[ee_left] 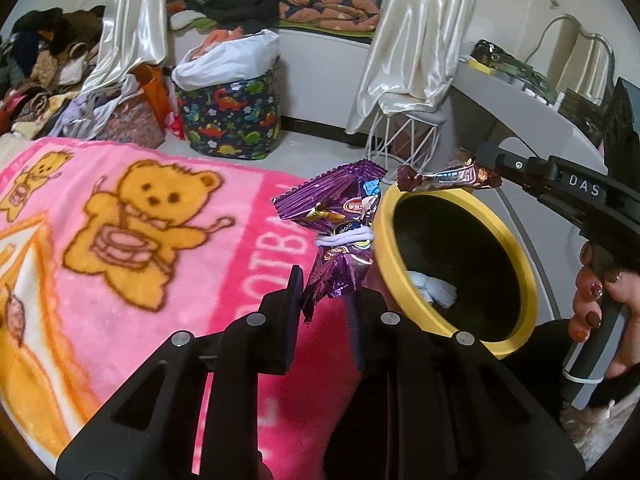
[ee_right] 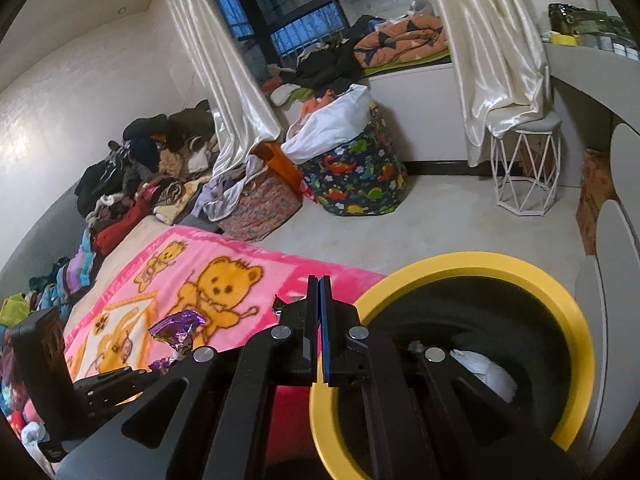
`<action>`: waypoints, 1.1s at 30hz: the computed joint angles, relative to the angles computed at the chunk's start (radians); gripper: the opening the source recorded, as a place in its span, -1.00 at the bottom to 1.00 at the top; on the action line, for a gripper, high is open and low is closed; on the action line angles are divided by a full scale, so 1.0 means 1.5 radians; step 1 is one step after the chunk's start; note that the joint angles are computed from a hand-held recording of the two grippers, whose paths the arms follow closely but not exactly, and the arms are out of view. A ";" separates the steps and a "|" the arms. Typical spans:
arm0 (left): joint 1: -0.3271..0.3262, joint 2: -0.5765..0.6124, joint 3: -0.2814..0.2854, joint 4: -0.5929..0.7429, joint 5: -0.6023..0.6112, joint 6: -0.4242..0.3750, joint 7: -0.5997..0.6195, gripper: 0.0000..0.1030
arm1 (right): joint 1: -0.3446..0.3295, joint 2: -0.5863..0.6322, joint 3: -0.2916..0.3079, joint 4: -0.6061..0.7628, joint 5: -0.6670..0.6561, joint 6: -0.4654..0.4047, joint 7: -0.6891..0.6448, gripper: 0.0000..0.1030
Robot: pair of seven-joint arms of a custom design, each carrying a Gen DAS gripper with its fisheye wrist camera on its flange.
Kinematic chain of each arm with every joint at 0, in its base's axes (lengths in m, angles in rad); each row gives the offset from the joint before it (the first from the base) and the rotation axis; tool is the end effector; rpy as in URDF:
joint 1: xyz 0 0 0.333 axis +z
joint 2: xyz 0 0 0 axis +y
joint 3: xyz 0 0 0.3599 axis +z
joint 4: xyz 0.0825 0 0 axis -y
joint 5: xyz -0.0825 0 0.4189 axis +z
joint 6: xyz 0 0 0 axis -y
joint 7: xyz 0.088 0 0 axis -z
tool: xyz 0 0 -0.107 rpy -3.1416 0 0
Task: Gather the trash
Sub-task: 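Carry the purple wrapper and chocolate bar over the yellow bin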
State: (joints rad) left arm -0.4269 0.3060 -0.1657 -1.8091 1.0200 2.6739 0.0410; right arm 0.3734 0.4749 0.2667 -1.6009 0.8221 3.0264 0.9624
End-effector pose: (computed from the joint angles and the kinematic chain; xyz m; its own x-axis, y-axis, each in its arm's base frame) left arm 0.5822 -0.4096 0.4525 0.0801 -0.9809 0.1772 -0.6780 -0.1839 -0.7117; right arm 0.6714 0.3820 0.4767 0.5050 -0.7950 -0.3361 -0.6186 -0.0617 -0.7833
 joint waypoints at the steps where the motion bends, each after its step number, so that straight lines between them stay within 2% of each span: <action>1: -0.002 0.005 -0.001 0.008 0.000 -0.002 0.005 -0.72 | -0.003 -0.003 0.001 -0.004 0.003 0.004 -0.002 -0.97; 6: -0.009 0.023 -0.003 0.035 -0.008 -0.002 0.030 -0.72 | -0.017 -0.017 0.005 -0.026 0.021 0.024 -0.011 -0.97; 12: -0.021 0.052 -0.002 0.076 -0.025 0.001 0.066 -0.72 | -0.021 -0.036 -0.009 -0.056 0.022 0.048 -0.004 -0.97; 15: -0.028 0.070 0.000 0.099 -0.037 0.005 0.086 -0.72 | -0.013 -0.047 -0.029 -0.077 0.006 0.063 0.014 -0.97; 19: -0.037 0.091 0.004 0.129 -0.056 0.008 0.114 -0.72 | 0.021 -0.058 -0.082 -0.102 -0.041 0.078 0.069 -0.97; 22: -0.042 0.108 0.005 0.150 -0.074 0.011 0.140 -0.72 | 0.032 -0.065 -0.104 -0.121 -0.071 0.085 0.102 -0.97; 28: -0.050 0.142 0.007 0.196 -0.111 0.015 0.191 -0.72 | 0.059 -0.072 -0.158 -0.146 -0.137 0.068 0.177 -0.97; 30: -0.049 0.158 0.004 0.218 -0.129 0.016 0.216 -0.72 | 0.043 -0.072 -0.145 -0.148 -0.144 0.057 0.182 -0.97; 32: -0.050 0.175 0.001 0.243 -0.149 0.013 0.245 -0.72 | 0.043 -0.072 -0.149 -0.151 -0.158 0.047 0.197 -0.97; 33: -0.049 0.183 -0.001 0.254 -0.161 0.012 0.261 -0.72 | 0.024 -0.072 -0.130 -0.151 -0.151 0.042 0.187 -0.97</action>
